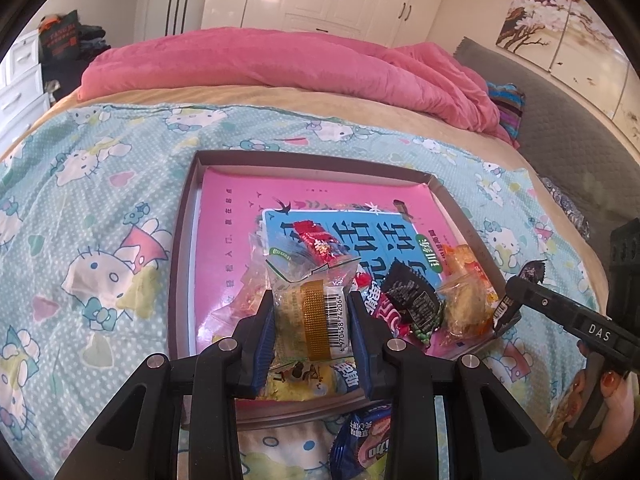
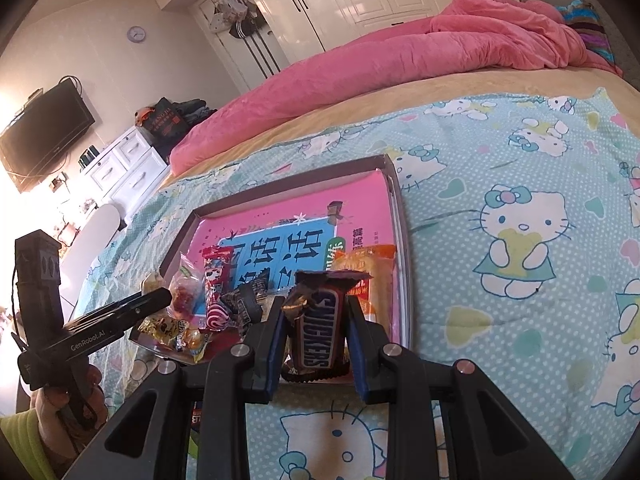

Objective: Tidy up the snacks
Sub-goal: 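Carry the cake packet and Snickers bar over the tray with both tools, then lower both snacks into the tray and open both tools to release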

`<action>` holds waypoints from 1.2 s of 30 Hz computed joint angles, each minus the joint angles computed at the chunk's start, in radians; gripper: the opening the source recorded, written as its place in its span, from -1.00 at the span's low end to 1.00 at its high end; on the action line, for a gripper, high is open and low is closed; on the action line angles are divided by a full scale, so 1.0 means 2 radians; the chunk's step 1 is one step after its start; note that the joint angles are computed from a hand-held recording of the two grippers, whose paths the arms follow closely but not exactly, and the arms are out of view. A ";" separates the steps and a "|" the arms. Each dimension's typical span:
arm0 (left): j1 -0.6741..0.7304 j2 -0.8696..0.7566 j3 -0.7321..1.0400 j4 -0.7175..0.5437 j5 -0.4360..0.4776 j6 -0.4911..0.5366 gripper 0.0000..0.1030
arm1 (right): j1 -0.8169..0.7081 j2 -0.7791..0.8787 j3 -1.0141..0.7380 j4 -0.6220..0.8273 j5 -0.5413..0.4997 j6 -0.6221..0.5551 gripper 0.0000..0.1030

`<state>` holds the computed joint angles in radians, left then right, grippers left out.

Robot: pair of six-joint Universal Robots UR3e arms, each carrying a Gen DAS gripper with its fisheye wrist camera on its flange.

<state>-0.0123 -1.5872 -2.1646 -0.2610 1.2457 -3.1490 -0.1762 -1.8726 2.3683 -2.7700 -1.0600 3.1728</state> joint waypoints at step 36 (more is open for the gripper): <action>0.003 0.000 0.005 -0.026 -0.005 -0.006 -0.32 | -0.020 0.000 0.008 0.050 0.009 0.008 -0.41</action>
